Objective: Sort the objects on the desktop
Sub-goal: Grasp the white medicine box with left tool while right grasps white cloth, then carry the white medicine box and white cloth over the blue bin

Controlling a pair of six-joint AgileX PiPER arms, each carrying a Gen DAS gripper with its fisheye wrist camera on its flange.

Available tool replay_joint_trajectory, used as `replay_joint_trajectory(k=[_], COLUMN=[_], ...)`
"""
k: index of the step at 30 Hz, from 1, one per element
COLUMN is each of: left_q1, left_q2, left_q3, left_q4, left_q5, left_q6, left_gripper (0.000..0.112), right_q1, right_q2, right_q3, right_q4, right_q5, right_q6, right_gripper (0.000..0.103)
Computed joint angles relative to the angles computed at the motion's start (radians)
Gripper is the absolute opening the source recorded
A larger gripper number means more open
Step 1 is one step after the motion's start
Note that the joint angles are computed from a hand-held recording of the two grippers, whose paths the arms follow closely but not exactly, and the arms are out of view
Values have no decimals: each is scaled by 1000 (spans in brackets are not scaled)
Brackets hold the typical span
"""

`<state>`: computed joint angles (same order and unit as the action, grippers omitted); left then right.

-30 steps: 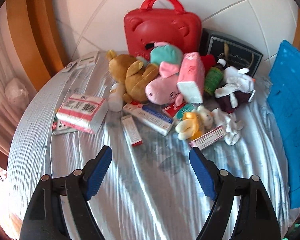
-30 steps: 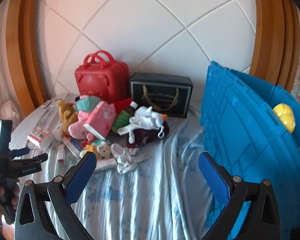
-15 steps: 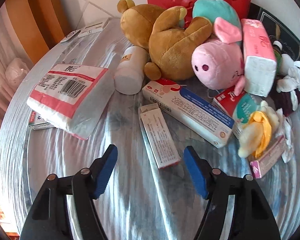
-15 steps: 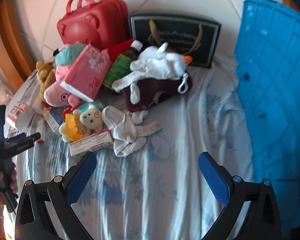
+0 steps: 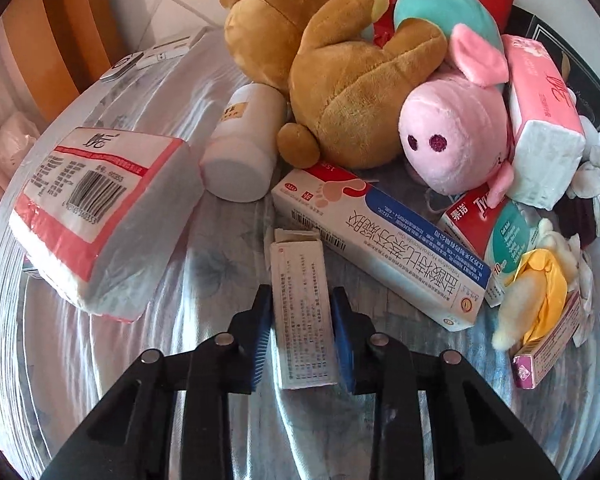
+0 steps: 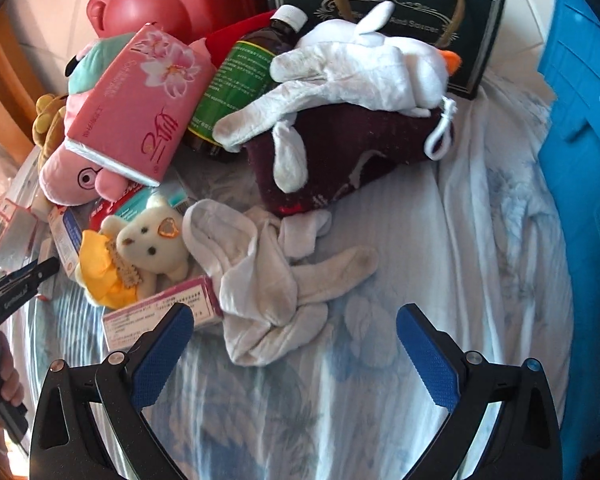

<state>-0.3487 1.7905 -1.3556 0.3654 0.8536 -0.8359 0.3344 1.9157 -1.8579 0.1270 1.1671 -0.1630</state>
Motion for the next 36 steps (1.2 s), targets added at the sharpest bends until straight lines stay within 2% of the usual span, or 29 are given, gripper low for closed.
replay_joint_trajectory(k=[1,2,4,8,9,10,11,12,17,23,28,33,36], left_q1=[-6,-13,-28,-61,-71,-84,-98,-112,-147,-216,-311,-411,-514], left_q2=[-4,-10,-24,-45,-48,-52,-58,-67,-112,-172,-226,-276,-281], left_q3=[1,4,4,-4,-8,-9,-8,-6,10,11,-32,-109,-188], left_q4=[6,13,26,31,24,28,33,36,32,63,141,193,269], left_q5=[6,11,23,47,53,60,66,71,75,109,170,228,286], left_q6=[-3,-8,-15,-19,-15,-19,-25,-31,-30,-43,-86,-120,-141], left_gripper=[28,28,28,27,27,27,27,27,27,27,27,27,27], right_q1=[8,15,31,48,43,38,38,44,-6,-75,-97,-113,-179], right_q2=[11,23,54,105,108,114,110,104,33,-136,-309,-433,-534], right_q3=[-13,-27,-63,-101,-103,-117,-118,-115,-37,80,168,163,134], right_q4=[-3,0,-5,2,19,37,34,6,65,150,189,206,257], right_q5=[-1,1,17,24,19,29,25,22,14,-9,-29,-35,4], right_q6=[-6,-16,-22,-26,-27,-29,-23,-12,-49,-117,-132,-124,-157], right_gripper=[98,85,72,69,65,47,14,6,7,7,7,7,7])
